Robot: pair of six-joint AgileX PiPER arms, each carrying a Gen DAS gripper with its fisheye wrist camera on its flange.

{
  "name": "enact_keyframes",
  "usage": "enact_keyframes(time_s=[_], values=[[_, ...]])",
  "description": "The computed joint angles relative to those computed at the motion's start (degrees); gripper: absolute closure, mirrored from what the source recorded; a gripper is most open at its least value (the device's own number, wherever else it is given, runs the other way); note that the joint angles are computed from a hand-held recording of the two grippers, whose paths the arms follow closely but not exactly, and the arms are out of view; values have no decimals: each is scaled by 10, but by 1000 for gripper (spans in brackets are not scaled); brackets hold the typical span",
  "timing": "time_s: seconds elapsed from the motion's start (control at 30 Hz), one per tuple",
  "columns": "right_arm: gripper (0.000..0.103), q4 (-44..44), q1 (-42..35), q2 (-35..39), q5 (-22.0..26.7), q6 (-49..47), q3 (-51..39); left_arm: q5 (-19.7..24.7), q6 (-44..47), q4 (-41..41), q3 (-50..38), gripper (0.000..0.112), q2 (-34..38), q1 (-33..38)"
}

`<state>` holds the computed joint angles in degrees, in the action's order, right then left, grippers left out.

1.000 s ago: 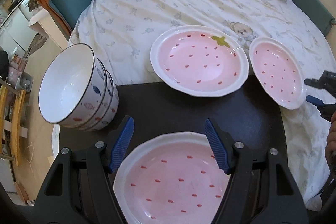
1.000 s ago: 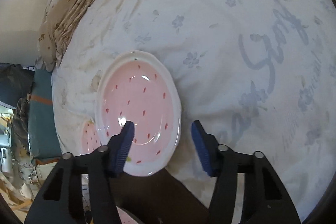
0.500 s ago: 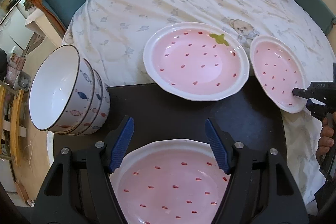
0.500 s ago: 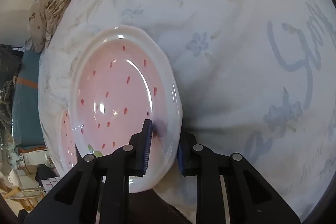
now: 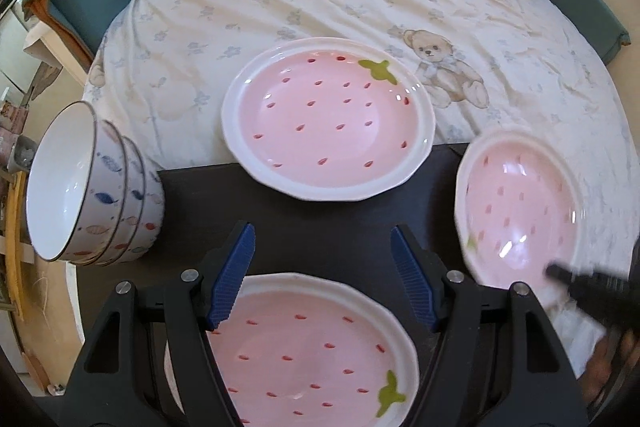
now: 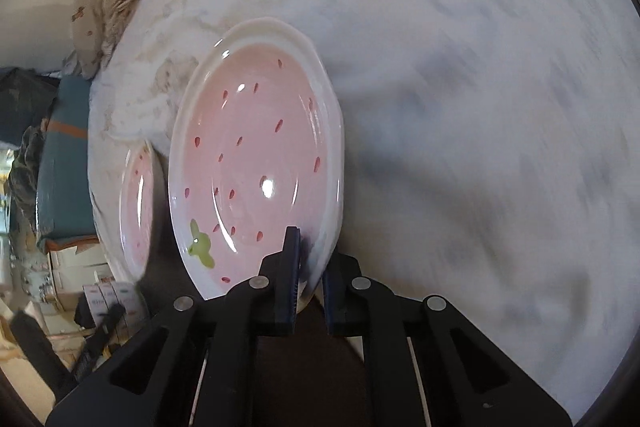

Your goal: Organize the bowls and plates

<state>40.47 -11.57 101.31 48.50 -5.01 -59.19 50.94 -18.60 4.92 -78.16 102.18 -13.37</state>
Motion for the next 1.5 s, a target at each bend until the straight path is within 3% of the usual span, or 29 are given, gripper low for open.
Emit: enact_keyframes(time_s=[0.13, 0.4, 0.87, 0.97, 1.03, 1.4, 1.5], values=[[92, -6, -10, -22, 15, 0, 36, 25, 13, -22, -43, 45, 34, -14], [87, -59, -26, -11, -12, 4, 25, 65, 48, -89, -114, 45, 99, -28], [83, 32, -99, -6, -16, -32, 40, 109, 79, -144, -255, 45, 237, -72], [82, 26, -91, -1, -22, -20, 35, 125, 84, -161, -288, 55, 261, -72], [82, 16, -79, 2, -27, -9, 29, 141, 93, -179, -311, 69, 279, -70], [80, -27, -36, 12, -48, 25, 17, 148, 95, -143, -350, 76, 305, -99], [77, -68, -8, 12, -53, 46, 5, 133, 96, -145, -330, 77, 294, -95]])
